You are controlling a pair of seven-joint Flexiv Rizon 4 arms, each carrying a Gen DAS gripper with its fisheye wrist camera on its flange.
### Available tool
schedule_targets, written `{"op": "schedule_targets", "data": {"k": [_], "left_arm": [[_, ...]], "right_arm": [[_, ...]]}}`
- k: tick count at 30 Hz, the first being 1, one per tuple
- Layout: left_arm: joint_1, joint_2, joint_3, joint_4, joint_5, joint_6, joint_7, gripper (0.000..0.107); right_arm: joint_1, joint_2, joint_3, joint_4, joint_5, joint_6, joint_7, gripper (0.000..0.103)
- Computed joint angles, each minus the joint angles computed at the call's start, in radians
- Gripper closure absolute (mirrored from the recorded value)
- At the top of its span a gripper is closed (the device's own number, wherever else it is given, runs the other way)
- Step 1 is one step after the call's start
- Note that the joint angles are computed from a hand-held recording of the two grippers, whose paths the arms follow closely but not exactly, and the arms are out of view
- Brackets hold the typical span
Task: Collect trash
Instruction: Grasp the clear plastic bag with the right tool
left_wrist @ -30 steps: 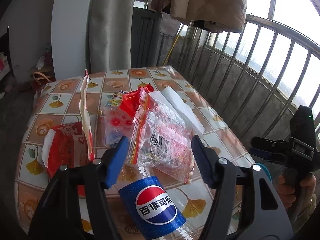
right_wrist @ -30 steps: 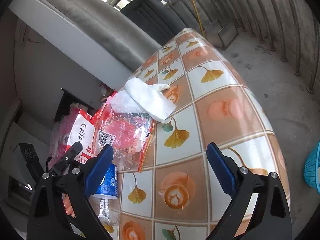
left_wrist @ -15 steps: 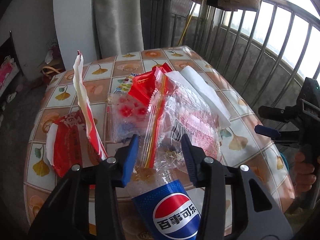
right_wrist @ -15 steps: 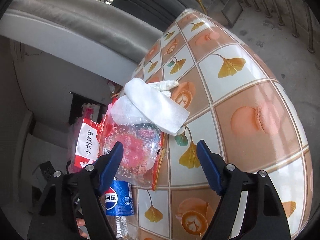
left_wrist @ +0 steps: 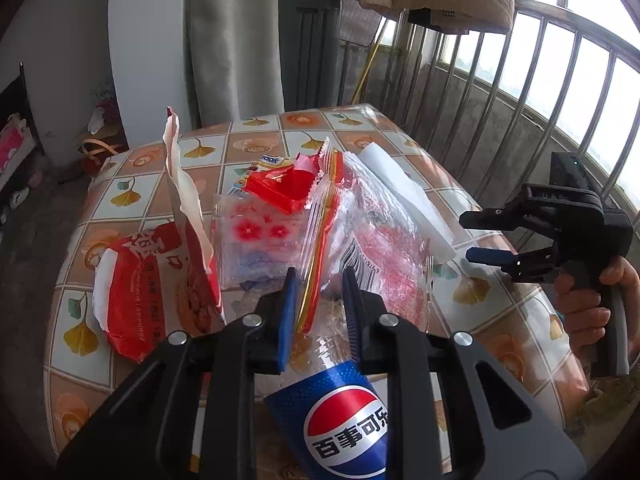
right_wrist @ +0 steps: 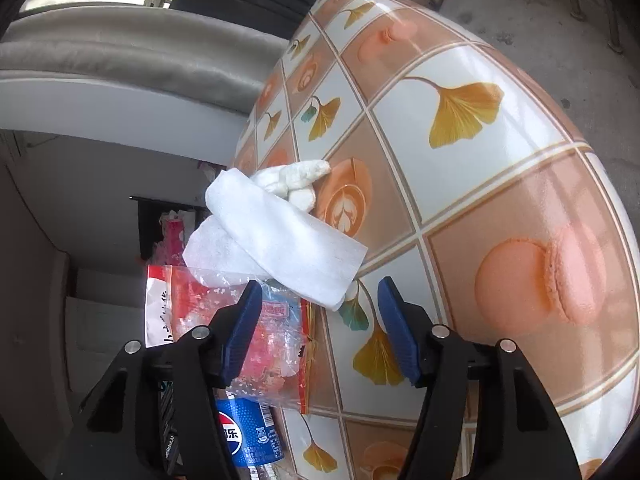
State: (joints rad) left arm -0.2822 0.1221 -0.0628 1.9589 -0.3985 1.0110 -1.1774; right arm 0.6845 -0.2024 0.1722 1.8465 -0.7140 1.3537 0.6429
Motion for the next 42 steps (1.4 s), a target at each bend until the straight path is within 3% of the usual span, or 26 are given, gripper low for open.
{"op": "schedule_targets", "data": {"k": [5,13,16,21,26,30,34,42], "left_arm": [[-0.010,0.014,0.006,0.014,-0.032,0.011,0.025,0.089],[-0.017,0.024,0.014,0.032,-0.078,0.025,0.052,0.090],[-0.018,0.025,0.015,0.038,-0.091,0.031,0.057,0.090],[-0.039,0.035,0.020,0.063,-0.153,0.079,0.102,0.090],[-0.051,0.040,0.021,0.074,-0.186,0.105,0.124,0.092],[-0.081,0.048,0.027,0.091,-0.253,0.156,0.196,0.097],[-0.128,0.056,0.031,0.109,-0.350,0.218,0.303,0.101],[-0.186,0.069,0.031,0.113,-0.490,0.276,0.404,0.101]], "right_arm": [[0.016,-0.045,-0.016,-0.021,0.046,0.073,0.020,0.053],[0.055,-0.048,-0.074,-0.019,-0.026,0.055,0.124,0.062],[0.057,-0.054,-0.096,-0.010,-0.069,0.085,0.179,0.072],[0.075,-0.047,-0.162,0.027,-0.205,0.160,0.324,0.094],[0.082,-0.026,-0.233,0.030,-0.452,0.202,0.523,0.099],[0.049,0.008,-0.198,0.023,-0.536,0.166,0.545,0.099],[0.011,0.054,-0.136,0.027,-0.558,0.108,0.503,0.100],[-0.066,0.114,-0.023,0.001,-0.588,0.020,0.438,0.100]]}}
